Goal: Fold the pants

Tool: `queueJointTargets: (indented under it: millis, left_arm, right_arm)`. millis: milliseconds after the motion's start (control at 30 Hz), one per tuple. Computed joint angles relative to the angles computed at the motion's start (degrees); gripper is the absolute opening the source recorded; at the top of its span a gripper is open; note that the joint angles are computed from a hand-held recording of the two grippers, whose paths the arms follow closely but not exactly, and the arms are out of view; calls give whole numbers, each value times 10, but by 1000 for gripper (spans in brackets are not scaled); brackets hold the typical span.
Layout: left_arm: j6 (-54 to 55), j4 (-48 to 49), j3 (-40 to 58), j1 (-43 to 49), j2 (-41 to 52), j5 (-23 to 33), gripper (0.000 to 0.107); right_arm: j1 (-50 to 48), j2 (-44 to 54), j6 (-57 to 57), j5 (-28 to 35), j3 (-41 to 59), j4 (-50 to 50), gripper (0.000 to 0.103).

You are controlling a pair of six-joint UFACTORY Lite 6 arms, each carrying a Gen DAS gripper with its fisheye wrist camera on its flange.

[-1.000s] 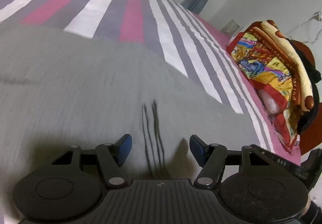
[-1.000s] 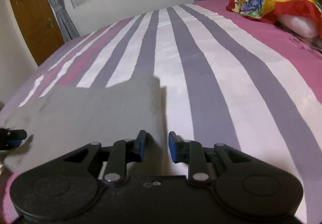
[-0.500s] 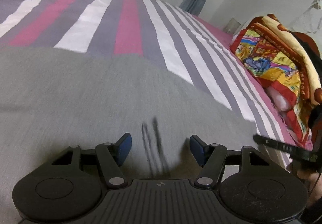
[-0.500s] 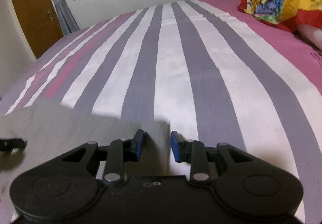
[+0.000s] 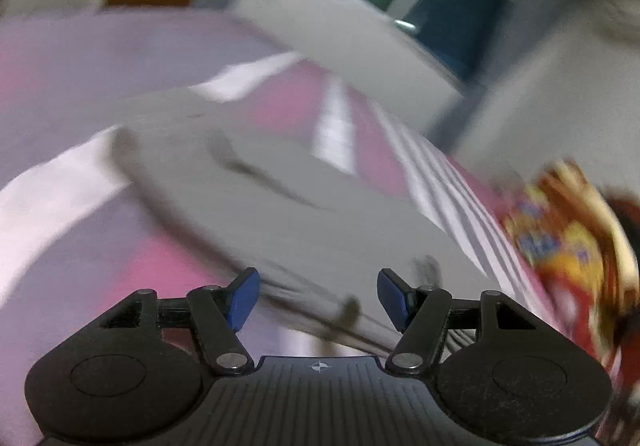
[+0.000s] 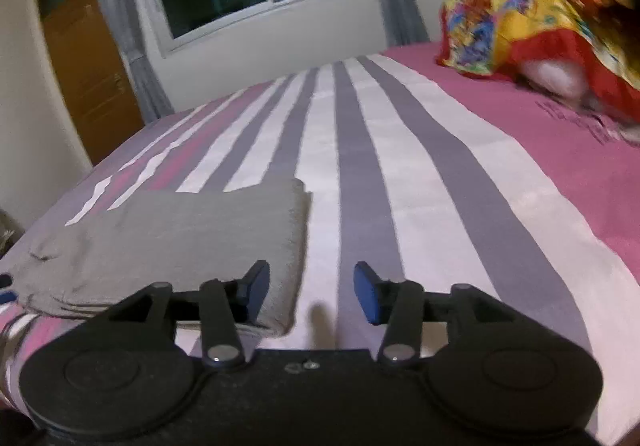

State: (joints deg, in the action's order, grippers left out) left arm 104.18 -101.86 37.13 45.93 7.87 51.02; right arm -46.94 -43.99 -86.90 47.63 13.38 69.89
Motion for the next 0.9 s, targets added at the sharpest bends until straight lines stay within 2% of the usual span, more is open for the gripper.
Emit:
queueJointTargets:
  millis: [100, 233, 400, 567, 600, 633, 700, 733, 767, 800, 867, 900]
  left_arm:
    - [-77, 10, 109, 59, 153, 56, 70]
    - [-108, -33, 219, 88, 318, 130, 68]
    - [-151, -55, 340, 49, 398, 124, 69]
    - [-184, -53, 479, 22, 494, 135, 69]
    - [-203, -59, 497, 15, 505, 136, 67]
    - [-224, -62, 505, 19, 510, 143, 37]
    - [-210, -106, 481, 26, 514, 224, 37]
    - [-166, -120, 441, 30, 483, 250, 37]
    - [-128, -131, 399, 31, 459, 251, 37]
    - [-113, -141, 381, 30, 453, 229, 37]
    - [-144, -114, 415, 25, 486, 143, 33]
    - [-141, -114, 422, 19, 484, 127, 33]
  right_arm:
    - [14, 2, 30, -26, -7, -4, 49]
    - [36, 2, 64, -55, -13, 12, 50]
    - [86, -7, 86, -106, -19, 6, 50]
    - [80, 8, 92, -115, -20, 10, 51]
    - [75, 17, 92, -116, -17, 13, 50]
    - [71, 26, 91, -116, -15, 17, 50]
    - [56, 36, 84, -111, -14, 22, 50]
    - [49, 33, 84, -106, -15, 20, 50]
    - [42, 30, 84, -101, -17, 18, 50]
    - [35, 28, 83, -96, -18, 17, 50]
    - [37, 41, 82, -101, -13, 23, 50]
    - [44, 53, 85, -109, -8, 25, 50]
